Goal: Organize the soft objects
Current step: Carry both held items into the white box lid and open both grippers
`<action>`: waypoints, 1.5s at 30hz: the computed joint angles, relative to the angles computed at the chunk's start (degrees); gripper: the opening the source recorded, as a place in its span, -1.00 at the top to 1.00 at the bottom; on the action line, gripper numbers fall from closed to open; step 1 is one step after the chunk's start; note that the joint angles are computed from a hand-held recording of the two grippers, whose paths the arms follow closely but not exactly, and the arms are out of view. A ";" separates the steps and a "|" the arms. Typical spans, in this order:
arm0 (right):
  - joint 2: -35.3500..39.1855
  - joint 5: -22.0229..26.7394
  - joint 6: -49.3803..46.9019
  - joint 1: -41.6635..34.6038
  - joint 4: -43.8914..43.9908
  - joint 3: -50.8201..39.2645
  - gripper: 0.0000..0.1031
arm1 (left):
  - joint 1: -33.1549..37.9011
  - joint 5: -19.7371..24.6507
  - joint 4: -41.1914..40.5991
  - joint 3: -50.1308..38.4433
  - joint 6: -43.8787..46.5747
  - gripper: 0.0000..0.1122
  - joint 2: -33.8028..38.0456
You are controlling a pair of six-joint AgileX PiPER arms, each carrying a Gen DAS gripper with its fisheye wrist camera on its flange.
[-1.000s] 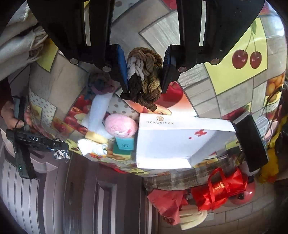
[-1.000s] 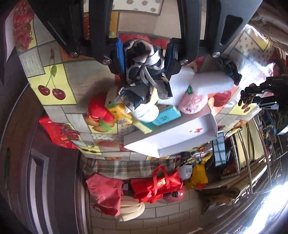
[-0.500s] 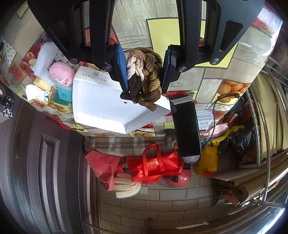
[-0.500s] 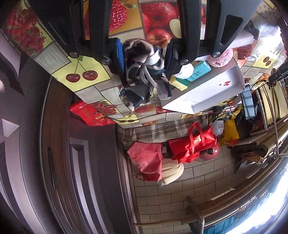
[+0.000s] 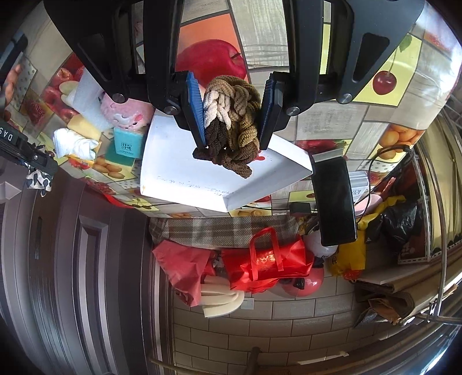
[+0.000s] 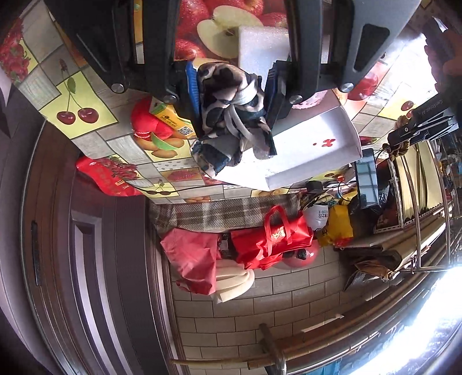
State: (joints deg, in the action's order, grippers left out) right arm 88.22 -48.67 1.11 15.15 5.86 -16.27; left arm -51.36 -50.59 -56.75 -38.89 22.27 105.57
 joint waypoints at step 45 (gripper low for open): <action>20.35 19.19 13.04 -0.57 -16.06 -34.26 0.25 | 17.16 23.22 -6.52 -33.09 19.74 0.38 15.87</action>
State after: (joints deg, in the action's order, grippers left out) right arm 108.56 -29.48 14.15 14.58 -10.20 -50.53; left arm -34.20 -27.37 -63.28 -71.98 42.01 121.44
